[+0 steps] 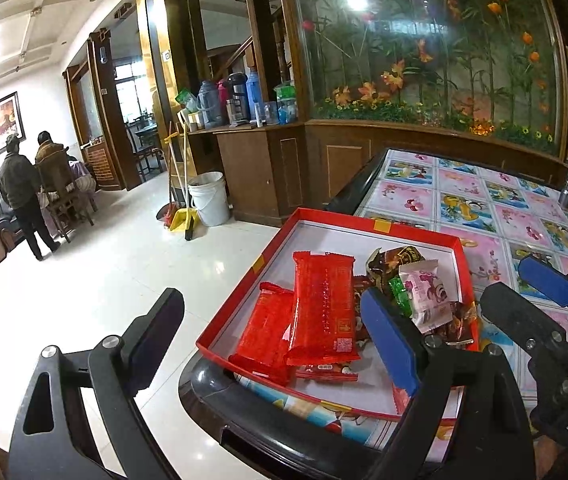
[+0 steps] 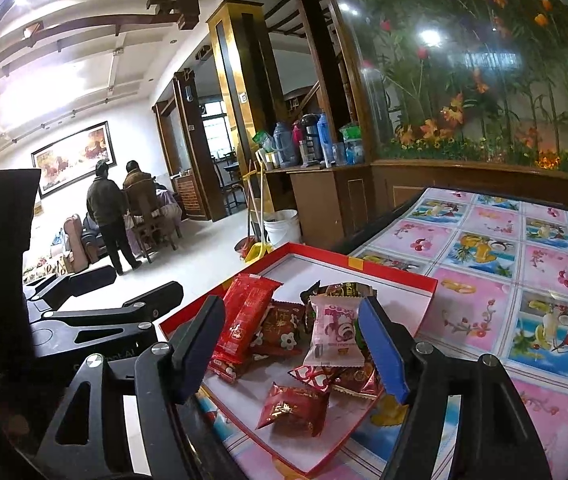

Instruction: Organize snacks

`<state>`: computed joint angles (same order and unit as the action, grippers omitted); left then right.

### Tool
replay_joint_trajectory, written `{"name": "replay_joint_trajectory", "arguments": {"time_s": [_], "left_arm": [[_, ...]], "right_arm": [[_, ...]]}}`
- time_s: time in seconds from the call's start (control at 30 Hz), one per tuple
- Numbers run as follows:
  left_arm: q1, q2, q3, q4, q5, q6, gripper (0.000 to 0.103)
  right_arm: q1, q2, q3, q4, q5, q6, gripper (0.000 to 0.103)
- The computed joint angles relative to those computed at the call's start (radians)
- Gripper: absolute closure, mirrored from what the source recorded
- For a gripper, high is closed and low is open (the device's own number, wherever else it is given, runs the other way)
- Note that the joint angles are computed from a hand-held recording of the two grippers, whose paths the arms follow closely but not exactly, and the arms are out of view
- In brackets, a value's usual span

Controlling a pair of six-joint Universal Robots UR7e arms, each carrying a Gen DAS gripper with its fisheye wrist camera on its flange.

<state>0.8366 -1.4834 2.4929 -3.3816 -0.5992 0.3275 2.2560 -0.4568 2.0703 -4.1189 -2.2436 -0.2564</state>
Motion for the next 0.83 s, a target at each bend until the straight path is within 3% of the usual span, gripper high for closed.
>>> {"name": "replay_joint_trajectory", "arguments": {"time_s": [0.83], "left_arm": [[0.014,-0.018,0.004,0.012,-0.039,-0.007,0.012]], "right_arm": [[-0.013,0.015,-0.01,0.01,0.009,-0.022,0.032]]}}
